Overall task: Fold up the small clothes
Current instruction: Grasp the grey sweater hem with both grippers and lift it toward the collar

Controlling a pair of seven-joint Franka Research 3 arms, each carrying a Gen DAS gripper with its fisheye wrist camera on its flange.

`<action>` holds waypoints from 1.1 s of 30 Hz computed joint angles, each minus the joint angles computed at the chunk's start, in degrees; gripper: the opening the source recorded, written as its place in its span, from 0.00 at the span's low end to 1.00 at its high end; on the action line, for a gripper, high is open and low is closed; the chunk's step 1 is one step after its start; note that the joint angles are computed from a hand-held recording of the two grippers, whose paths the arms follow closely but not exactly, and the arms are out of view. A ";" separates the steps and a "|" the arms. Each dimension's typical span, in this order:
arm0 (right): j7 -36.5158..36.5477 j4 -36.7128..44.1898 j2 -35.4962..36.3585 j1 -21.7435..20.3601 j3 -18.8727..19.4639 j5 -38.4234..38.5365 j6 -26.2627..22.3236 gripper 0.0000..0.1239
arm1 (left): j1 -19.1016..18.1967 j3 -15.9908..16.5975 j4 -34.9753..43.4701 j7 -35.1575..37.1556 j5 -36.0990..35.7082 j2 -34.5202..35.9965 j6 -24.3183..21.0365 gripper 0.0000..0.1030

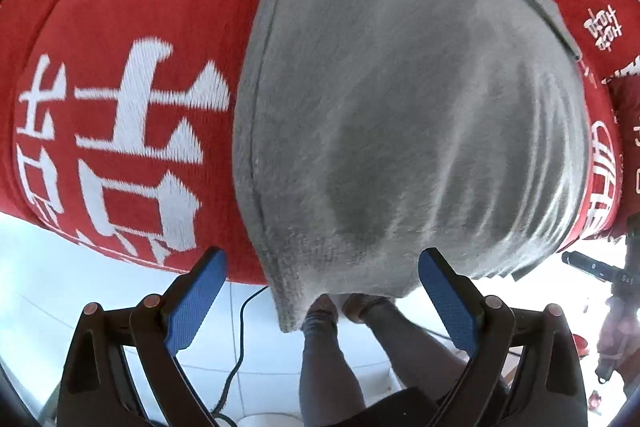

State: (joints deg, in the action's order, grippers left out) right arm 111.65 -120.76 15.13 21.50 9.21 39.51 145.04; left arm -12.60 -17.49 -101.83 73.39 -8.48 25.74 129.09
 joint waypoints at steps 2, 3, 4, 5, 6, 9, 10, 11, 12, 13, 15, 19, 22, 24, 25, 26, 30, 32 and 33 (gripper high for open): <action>-4.57 -0.98 0.28 -1.11 1.08 4.15 1.33 0.48 | 0.95 -0.74 -1.19 1.43 -1.99 0.00 1.04 0.94; -7.25 -0.96 0.68 -1.65 1.64 6.38 1.58 0.48 | 1.54 -1.05 -1.77 2.49 -3.04 -0.07 1.45 0.94; -9.20 -1.03 0.86 -1.93 2.01 8.10 1.76 0.48 | 2.29 -1.63 -2.21 3.98 -4.67 0.01 1.91 0.94; -12.73 -0.80 1.46 -2.60 2.77 11.28 1.98 0.48 | 2.61 -1.95 -2.33 4.89 -5.75 0.19 2.25 0.94; -16.32 -0.33 2.21 -3.23 3.51 14.63 2.01 0.48 | 3.10 -2.31 -2.48 6.21 -6.92 0.36 2.50 0.94; -22.48 1.36 4.37 -3.77 4.12 19.64 1.61 0.50 | 3.70 -2.88 -3.45 8.61 -9.42 0.20 3.51 0.94; -23.88 1.67 4.81 -3.88 4.26 21.01 1.39 0.50 | 4.21 -3.38 -3.55 9.85 -10.98 0.36 3.62 0.94; -26.40 2.02 5.55 -4.55 4.73 23.72 0.52 0.50 | 4.69 -3.79 -3.26 10.96 -12.51 0.74 3.30 0.94; -27.79 2.14 5.92 -4.79 4.81 25.27 -0.15 0.50 | 5.31 -3.95 -3.18 12.15 -13.69 0.76 2.69 0.94; -29.37 2.19 6.23 -5.02 4.88 26.74 -0.79 0.50 | 5.72 -4.16 -3.05 13.31 -14.86 0.91 2.24 0.94; -31.00 2.38 6.51 -4.93 4.62 27.99 -1.61 0.50 | 6.66 -4.31 -2.96 16.12 -16.83 0.95 1.28 0.94; -41.96 2.25 5.75 -6.74 5.83 41.21 -2.11 0.50 | 7.06 -5.12 -0.50 20.36 -20.72 1.70 -0.33 0.94; -46.47 3.47 6.62 -6.21 4.98 45.72 -3.63 0.50 | 6.06 -4.70 1.45 21.16 -21.31 2.72 -0.64 0.94; -45.36 4.32 7.58 -5.57 4.22 44.30 -4.28 0.50 | 5.97 -4.27 0.97 21.23 -21.44 2.38 -0.60 0.94; -45.23 4.55 7.89 -5.49 4.08 44.20 -4.56 0.50 | 5.80 -3.95 0.85 20.94 -21.22 2.29 -0.54 0.94; -45.20 4.60 8.09 -5.30 4.03 43.87 -4.68 0.50 | 5.81 -3.89 0.67 20.89 -21.42 2.22 -0.44 0.94; -44.20 3.97 7.42 -5.41 3.84 43.62 -5.25 0.50 | 6.57 -3.85 0.15 21.39 -23.06 1.93 -0.58 0.94; -43.53 2.83 7.02 -5.48 3.58 43.66 -5.39 0.50 | 6.50 -3.86 0.30 21.42 -23.46 2.05 -0.56 0.94; -42.73 2.92 7.27 -5.19 3.46 43.12 -5.20 0.50 | 6.58 -4.17 0.41 21.99 -24.02 2.04 -0.48 0.94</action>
State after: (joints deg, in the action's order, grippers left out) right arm 68.92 -117.84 22.40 16.31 12.67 82.63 139.83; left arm -6.02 -21.66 -101.43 95.38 -32.50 27.78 128.61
